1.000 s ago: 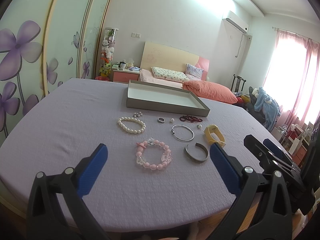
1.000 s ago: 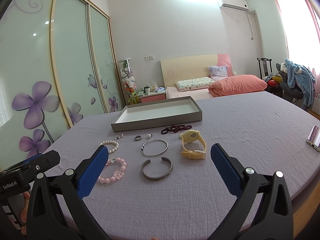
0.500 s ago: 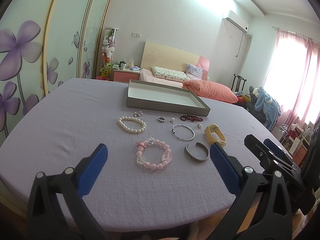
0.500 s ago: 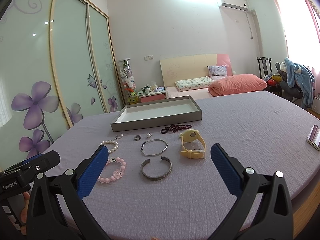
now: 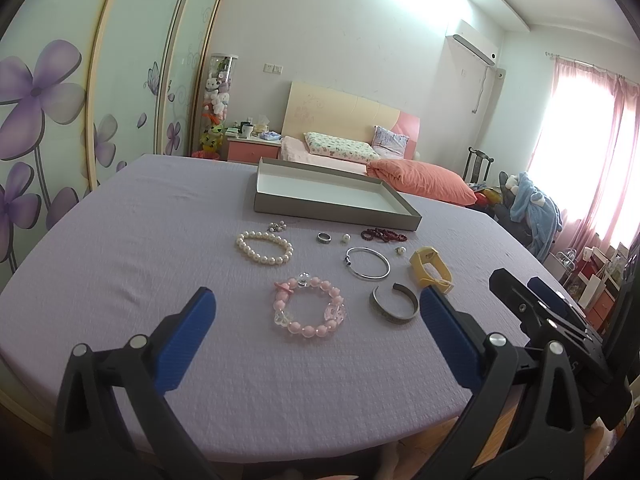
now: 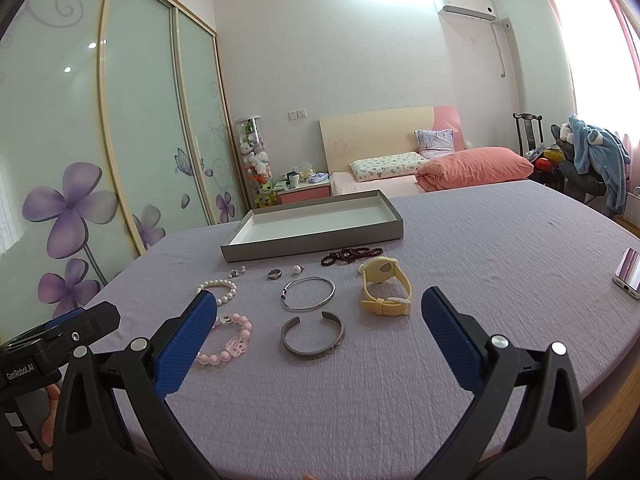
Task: Organize jewelry
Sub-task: 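Reach the right tool to the yellow watch and close on its strap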
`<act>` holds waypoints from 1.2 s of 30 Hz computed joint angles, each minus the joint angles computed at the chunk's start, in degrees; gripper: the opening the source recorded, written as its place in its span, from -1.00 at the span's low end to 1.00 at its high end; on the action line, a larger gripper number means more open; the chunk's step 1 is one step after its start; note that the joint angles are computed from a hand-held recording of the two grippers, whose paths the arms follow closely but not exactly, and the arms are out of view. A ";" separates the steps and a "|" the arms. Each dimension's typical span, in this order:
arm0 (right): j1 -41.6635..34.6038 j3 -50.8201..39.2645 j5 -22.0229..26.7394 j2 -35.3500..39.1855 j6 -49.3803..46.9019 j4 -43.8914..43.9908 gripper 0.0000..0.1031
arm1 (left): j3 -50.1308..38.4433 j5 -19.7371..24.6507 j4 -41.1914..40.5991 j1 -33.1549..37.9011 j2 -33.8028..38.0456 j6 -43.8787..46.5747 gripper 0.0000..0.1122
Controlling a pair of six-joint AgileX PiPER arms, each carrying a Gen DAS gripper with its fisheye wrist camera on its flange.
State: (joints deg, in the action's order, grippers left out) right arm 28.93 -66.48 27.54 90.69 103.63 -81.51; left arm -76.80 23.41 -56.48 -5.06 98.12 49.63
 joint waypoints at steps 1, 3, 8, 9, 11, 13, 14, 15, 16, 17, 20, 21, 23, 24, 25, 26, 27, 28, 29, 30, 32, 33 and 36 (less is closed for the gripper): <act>0.02 -0.01 -0.02 0.00 -0.04 0.06 0.96 | -0.03 0.04 -0.29 0.13 0.17 0.37 0.77; 0.03 0.06 0.10 -0.04 -0.35 0.42 0.96 | -0.12 -0.10 0.39 0.06 0.23 -0.29 0.77; -1.82 -0.08 -1.79 1.60 -0.32 0.67 0.96 | 0.91 -1.68 3.12 -0.36 0.56 -2.63 0.77; -2.01 -0.23 -1.90 1.89 -0.98 1.45 0.96 | 0.66 -1.60 4.06 -0.45 0.93 -3.53 0.77; -2.50 -1.25 -2.03 2.11 -5.69 6.39 0.96 | 0.11 -1.00 5.44 -0.38 1.61 -4.73 0.77; -3.82 -2.55 -2.64 3.22 -10.42 11.40 0.96 | -0.63 -0.74 7.15 -0.52 2.53 -6.34 0.77; -4.59 -3.68 -2.79 3.99 -13.72 14.90 0.96 | -1.15 -0.50 8.25 -0.57 3.08 -7.39 0.77; -5.32 -4.57 -2.96 4.68 -16.48 17.84 0.96 | -1.94 -0.14 9.54 -0.68 3.77 -8.72 0.77; -6.33 -6.07 -2.85 5.76 -20.76 22.24 0.96 | -2.61 0.35 10.55 -0.64 4.50 -9.67 0.77; -6.89 -7.22 -2.48 6.40 -23.89 25.33 0.96 | -3.41 0.89 11.88 -0.60 5.28 -10.92 0.77; -9.42 -11.77 -1.70 9.37 -35.72 36.34 0.96 | -6.56 3.38 15.95 -0.44 7.85 -14.85 0.76; -10.02 -13.70 -0.76 10.61 -39.18 39.26 0.96 | -7.71 4.38 16.95 -0.37 8.73 -15.89 0.77; -11.28 -19.27 2.90 13.94 -46.58 45.47 0.96 | -10.21 6.70 17.79 -0.03 10.74 -17.04 0.76; -11.83 -21.01 3.79 15.06 -48.88 47.53 0.95 | -11.80 7.97 18.13 0.06 11.97 -17.61 0.76; -12.67 -23.77 5.33 16.66 -52.28 50.68 0.94 | -13.25 9.58 17.95 0.42 13.14 -17.66 0.76; -13.54 -26.61 6.94 18.33 -55.08 53.32 0.89 | -14.40 10.70 18.11 0.55 14.06 -18.02 0.76; -14.23 -29.27 8.51 19.98 -56.97 55.20 0.85 | -15.80 11.64 19.12 0.46 14.90 -19.22 0.76; -14.83 -31.48 9.76 21.31 -58.77 57.10 0.84 | -17.11 12.65 20.33 0.38 15.80 -20.43 0.76; -15.48 -34.04 11.31 22.77 -60.84 59.30 0.81 | -18.21 13.43 21.30 0.28 16.57 -21.33 0.76; -16.28 -37.19 13.31 24.58 -63.39 62.17 0.81 | -19.10 14.00 22.15 0.18 17.16 -22.12 0.76; -17.11 -41.66 15.87 27.23 -66.07 65.03 0.80 | -20.42 14.53 23.62 -0.11 18.18 -23.23 0.76; -17.20 -43.12 16.66 28.14 -66.60 65.22 0.80 | -20.91 14.78 24.22 -0.21 18.52 -23.63 0.76; -16.41 -48.72 21.03 31.39 -67.72 63.51 0.78 | -22.81 15.06 26.09 -0.74 19.83 -25.34 0.76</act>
State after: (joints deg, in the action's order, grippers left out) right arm 12.52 -115.20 48.57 122.07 35.91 -18.00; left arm -99.61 38.47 -30.38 -5.79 117.94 24.29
